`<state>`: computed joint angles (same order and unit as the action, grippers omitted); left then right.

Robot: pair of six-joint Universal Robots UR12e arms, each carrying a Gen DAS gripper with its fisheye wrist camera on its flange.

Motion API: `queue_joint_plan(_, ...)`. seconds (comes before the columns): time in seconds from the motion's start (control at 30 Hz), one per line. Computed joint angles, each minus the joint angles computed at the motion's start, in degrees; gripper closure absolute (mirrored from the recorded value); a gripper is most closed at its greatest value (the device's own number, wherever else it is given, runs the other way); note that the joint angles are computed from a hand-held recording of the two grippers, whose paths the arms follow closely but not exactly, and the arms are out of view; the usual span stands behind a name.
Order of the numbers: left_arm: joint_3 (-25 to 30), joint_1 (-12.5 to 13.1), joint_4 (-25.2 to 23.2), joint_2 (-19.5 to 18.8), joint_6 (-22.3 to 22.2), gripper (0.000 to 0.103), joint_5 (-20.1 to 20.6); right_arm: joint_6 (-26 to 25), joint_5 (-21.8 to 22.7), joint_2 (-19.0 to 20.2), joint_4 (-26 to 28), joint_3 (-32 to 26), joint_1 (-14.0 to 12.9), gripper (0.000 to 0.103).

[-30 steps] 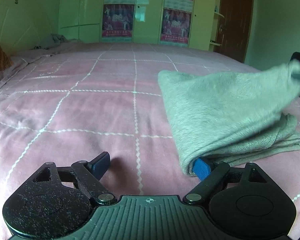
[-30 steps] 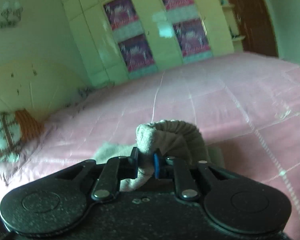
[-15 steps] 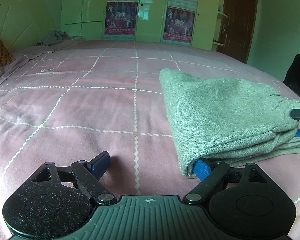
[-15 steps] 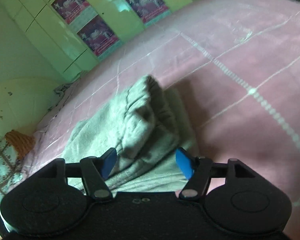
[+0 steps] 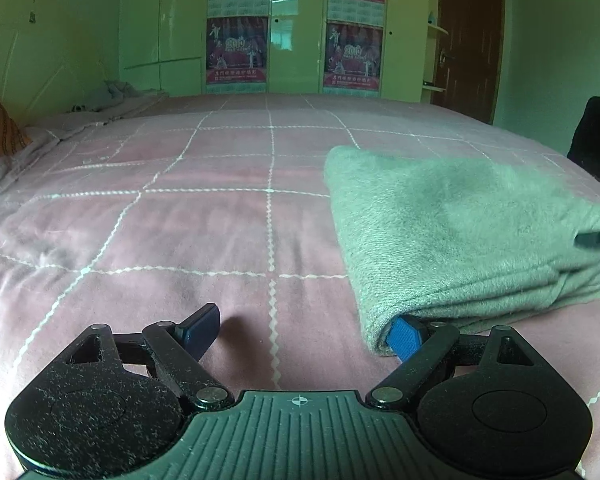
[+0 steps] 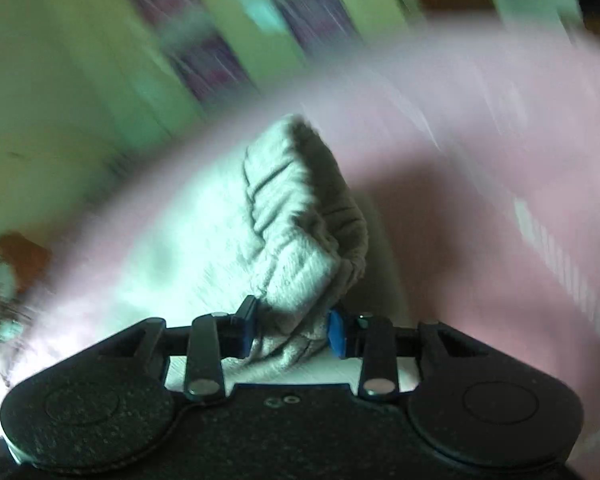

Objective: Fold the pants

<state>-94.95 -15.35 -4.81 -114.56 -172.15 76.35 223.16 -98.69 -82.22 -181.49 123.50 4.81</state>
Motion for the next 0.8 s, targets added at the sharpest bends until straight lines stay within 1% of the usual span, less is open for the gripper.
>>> queue_joint_plan(0.03, -0.06, 0.05, 0.07, 0.01, -0.09, 0.016, -0.03, 0.28, 0.22, -0.64, 0.49, 0.28, -0.03, 0.069)
queue_joint_plan(0.07, -0.05, 0.11, 0.10, -0.02, -0.25, 0.016, -0.22, -0.06, -1.84, -0.64, -1.42, 0.40, 0.82, 0.069)
queue_joint_plan(0.1, 0.01, 0.11, -0.04, -0.07, -0.04, 0.016, -0.30, -0.63, -3.01, -0.18, -5.73, 0.87, 1.43, 0.069)
queue_joint_plan(0.13, 0.13, 0.01, -0.48, -0.14, 0.47, 0.016, -0.15, -1.43, -3.88, -0.14, -7.92, 1.16, 1.89, 0.069)
queue_joint_plan(0.17, 0.36, -0.06, -1.61, -0.20, 1.02, 0.016, -0.16, -2.28, -4.79, -0.18, -7.71, 1.10, 2.24, 0.069)
queue_joint_plan(0.2, 0.50, 0.01, -2.56, -0.17, 1.07, 0.016, -0.50, -2.42, -5.42, -0.23, -5.99, 1.08, 2.37, 0.069)
queue_joint_plan(0.23, 0.49, 0.10, -3.11, 0.03, 0.93, 0.016, -0.77, -1.03, -4.58, -0.27, -3.99, 1.36, 1.95, 0.069)
queue_joint_plan(0.27, 0.45, 0.26, -3.87, 0.34, 1.06, 0.016, -1.16, 1.65, -2.84, -0.22, -4.36, 2.17, 1.22, 0.069)
queue_joint_plan(0.3, 0.33, 0.52, -5.06, 0.79, 1.24, 0.016, -1.70, 3.26, -1.66, -0.19, -6.04, 2.67, 0.69, 0.068)
queue_joint_plan(0.33, 0.24, 0.87, -7.02, 1.37, 1.28, 0.016, -2.43, 3.60, -1.53, -0.59, -6.54, 2.95, 0.65, 0.066)
queue_joint_plan(0.4, -0.08, 1.95, -10.81, 2.63, 1.27, 0.016, -5.34, 2.88, -2.12, -1.71, -5.63, 3.15, 0.87, 0.057)
queue_joint_plan(0.43, -0.51, 2.49, -11.26, 3.25, 0.80, 0.016, -6.76, 2.31, -2.86, -2.60, -4.13, 3.13, 1.09, 0.054)
queue_joint_plan(0.47, -0.98, 2.87, -10.74, 3.74, 0.23, 0.016, -7.72, 1.39, -4.98, -3.34, -2.94, 3.04, 1.72, 0.051)
queue_joint_plan(0.5, -1.54, 3.11, -8.75, 4.08, -0.62, 0.016, -8.30, 0.10, -7.89, -4.04, -1.90, 3.03, 2.32, 0.050)
queue_joint_plan(0.53, -1.83, 3.10, -5.90, 4.06, -1.19, 0.029, -8.63, -1.49, -10.29, -4.85, -1.60, 3.25, 2.82, 0.051)
queue_joint_plan(0.57, -1.32, 3.05, -4.28, 3.60, -0.99, 0.043, -9.92, -3.16, -12.14, -4.78, -3.23, 3.54, 2.83, 0.057)
queue_joint_plan(0.6, 0.04, 2.73, -4.56, 2.86, -0.41, 0.068, -10.88, -4.91, -13.18, -5.03, -4.14, 3.62, 2.78, 0.068)
queue_joint_plan(0.63, 2.06, 2.02, -5.34, 1.81, -0.26, 0.075, -10.77, -7.84, -13.10, -5.04, -4.41, 3.21, 2.54, 0.071)
queue_joint_plan(0.67, 4.14, 1.35, -5.65, 0.61, -0.61, 0.075, -11.21, -11.48, -13.22, -4.19, -4.47, 1.94, 2.44, 0.076)
queue_joint_plan(0.7, 6.12, 0.69, -4.97, -0.72, -1.54, 0.074, -11.60, -15.28, -13.04, -3.42, -5.03, 0.95, 2.38, 0.083)
queue_joint_plan(0.73, 8.20, -0.03, -4.94, -2.02, -2.36, 0.074, -11.86, -18.92, -12.26, -2.49, -6.15, 0.04, 2.18, 0.084)
queue_joint_plan(0.77, 10.38, -0.69, -6.36, -3.22, -2.52, 0.074, -12.18, -22.20, -11.51, -1.24, -7.12, -1.14, 2.03, 0.084)
queue_joint_plan(0.8, 12.51, -1.36, -9.12, -4.29, -1.93, 0.074, -12.30, -24.88, -11.20, -0.09, -7.61, -2.18, 1.96, 0.085)
